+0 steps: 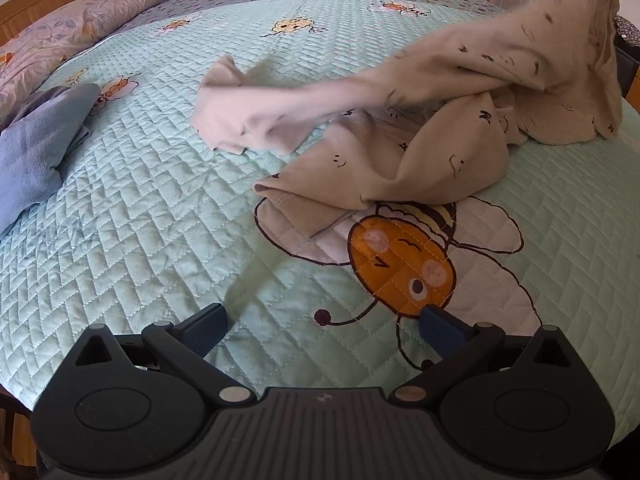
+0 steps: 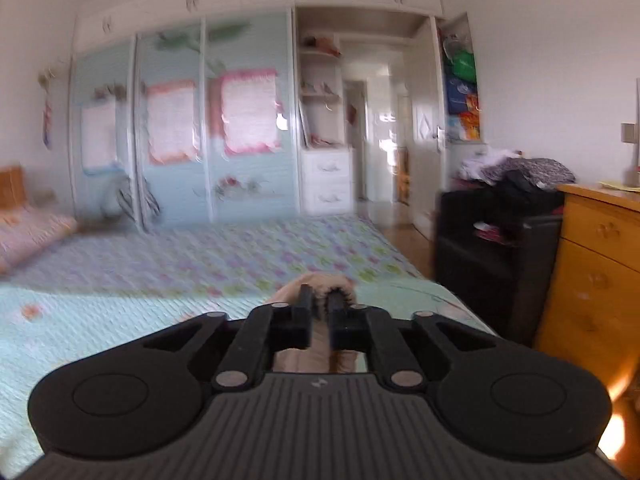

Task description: Fold clothes

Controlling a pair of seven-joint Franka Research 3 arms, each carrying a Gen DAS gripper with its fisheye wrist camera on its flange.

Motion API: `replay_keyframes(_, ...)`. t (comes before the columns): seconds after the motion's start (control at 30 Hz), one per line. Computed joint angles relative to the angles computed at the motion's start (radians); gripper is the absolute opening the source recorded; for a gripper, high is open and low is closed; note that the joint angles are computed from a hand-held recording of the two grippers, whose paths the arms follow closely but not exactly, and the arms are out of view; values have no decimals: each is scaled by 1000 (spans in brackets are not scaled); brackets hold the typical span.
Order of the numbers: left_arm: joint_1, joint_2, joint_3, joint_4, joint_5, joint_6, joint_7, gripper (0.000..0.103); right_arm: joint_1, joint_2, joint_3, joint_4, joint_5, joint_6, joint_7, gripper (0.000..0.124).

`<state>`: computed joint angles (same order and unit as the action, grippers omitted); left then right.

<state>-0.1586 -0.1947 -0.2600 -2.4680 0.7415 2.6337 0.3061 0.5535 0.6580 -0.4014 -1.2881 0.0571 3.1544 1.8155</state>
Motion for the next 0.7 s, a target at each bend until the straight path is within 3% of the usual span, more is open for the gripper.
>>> replay_keyframes(0.03, 1, 2, 0, 1, 2, 2, -2, 103, -59, -1, 87, 15, 3, -55, -64, 49)
replay_keyframes(0.07, 1, 4, 0, 3, 5, 2, -5, 103, -108, -14, 175, -5, 36, -83, -163, 54)
replay_keyframes(0.17, 7, -14, 17, -19, -18, 24, 40, 103, -266, -96, 437, -196, 78, 2, -373, 55)
replay_keyframes(0.2, 9, -12, 13, -16, -17, 19, 40, 103, -330, -124, 524, -268, 63, 47, -366, 57)
replay_keyframes(0.3, 9, -10, 5, -8, -22, 3, 37, 103, -580, -166, 786, -466, -199, 199, -133, 62)
replay_keyframes(0.33, 8, -9, 3, -5, -24, -3, 35, 103, -653, -170, 868, -520, -182, 247, -154, 63)
replay_keyframes(0.4, 5, -9, 1, -1, -30, -15, 37, 103, -694, -186, 941, -599, 62, 339, -356, 63)
replay_keyframes(0.47, 1, -5, -4, 8, -29, -34, 33, 103, -638, -202, 886, -627, 220, 412, -414, 67)
replay_keyframes(0.53, -3, 2, -7, 18, -24, -52, 28, 103, -491, -217, 719, -600, 329, 348, -479, 68)
replay_keyframes(0.6, -7, 9, -9, 28, -17, -66, 23, 103, -395, -209, 607, -569, 316, 250, -537, 68)
replay_keyframes(0.63, -10, 13, -8, 32, -15, -71, 23, 103, -329, -203, 523, -555, 265, 203, -517, 68)
replay_keyframes(0.7, -14, 19, -6, 39, -13, -80, 26, 103, -164, -173, 349, -510, 284, 141, -597, 68)
